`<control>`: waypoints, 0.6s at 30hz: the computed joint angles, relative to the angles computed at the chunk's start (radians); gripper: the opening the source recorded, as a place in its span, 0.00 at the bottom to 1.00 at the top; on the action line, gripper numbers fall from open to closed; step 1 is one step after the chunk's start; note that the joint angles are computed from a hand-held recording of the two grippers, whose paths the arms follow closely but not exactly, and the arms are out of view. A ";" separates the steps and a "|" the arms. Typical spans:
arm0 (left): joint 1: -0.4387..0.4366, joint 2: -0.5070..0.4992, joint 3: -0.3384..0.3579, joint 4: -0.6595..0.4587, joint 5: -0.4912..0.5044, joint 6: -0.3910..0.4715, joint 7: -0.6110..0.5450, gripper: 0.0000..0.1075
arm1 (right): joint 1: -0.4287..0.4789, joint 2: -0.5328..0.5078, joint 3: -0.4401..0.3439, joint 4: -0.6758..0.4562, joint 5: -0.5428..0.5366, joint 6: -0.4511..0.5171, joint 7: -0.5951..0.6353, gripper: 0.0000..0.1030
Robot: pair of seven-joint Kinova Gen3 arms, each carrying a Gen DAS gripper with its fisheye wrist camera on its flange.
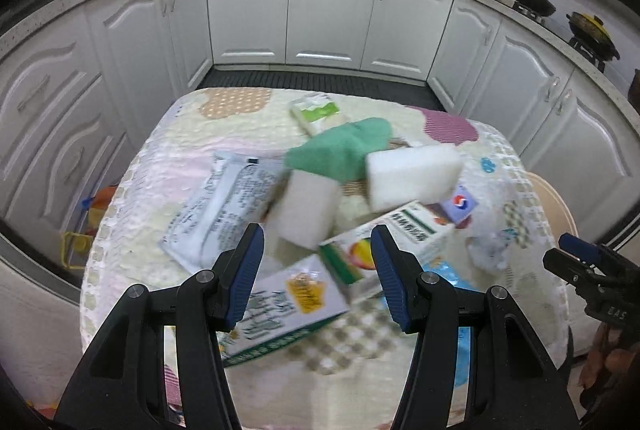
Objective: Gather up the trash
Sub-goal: 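Grasp the white sponge with the left tool while the right tool grasps the plastic wrapper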
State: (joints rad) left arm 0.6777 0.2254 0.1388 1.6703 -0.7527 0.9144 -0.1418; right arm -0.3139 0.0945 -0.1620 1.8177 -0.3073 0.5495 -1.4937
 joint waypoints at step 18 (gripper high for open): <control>-0.129 0.098 -0.058 -0.063 0.254 -0.126 -0.301 0.51 | -0.023 0.121 -0.018 -0.075 0.027 0.028 -0.062 0.72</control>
State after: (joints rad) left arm 0.5489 0.3231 0.0813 1.6074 -0.4992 0.7880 -0.4431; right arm -0.3374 0.2155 -0.1804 1.7429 -0.2802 0.5780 -1.5557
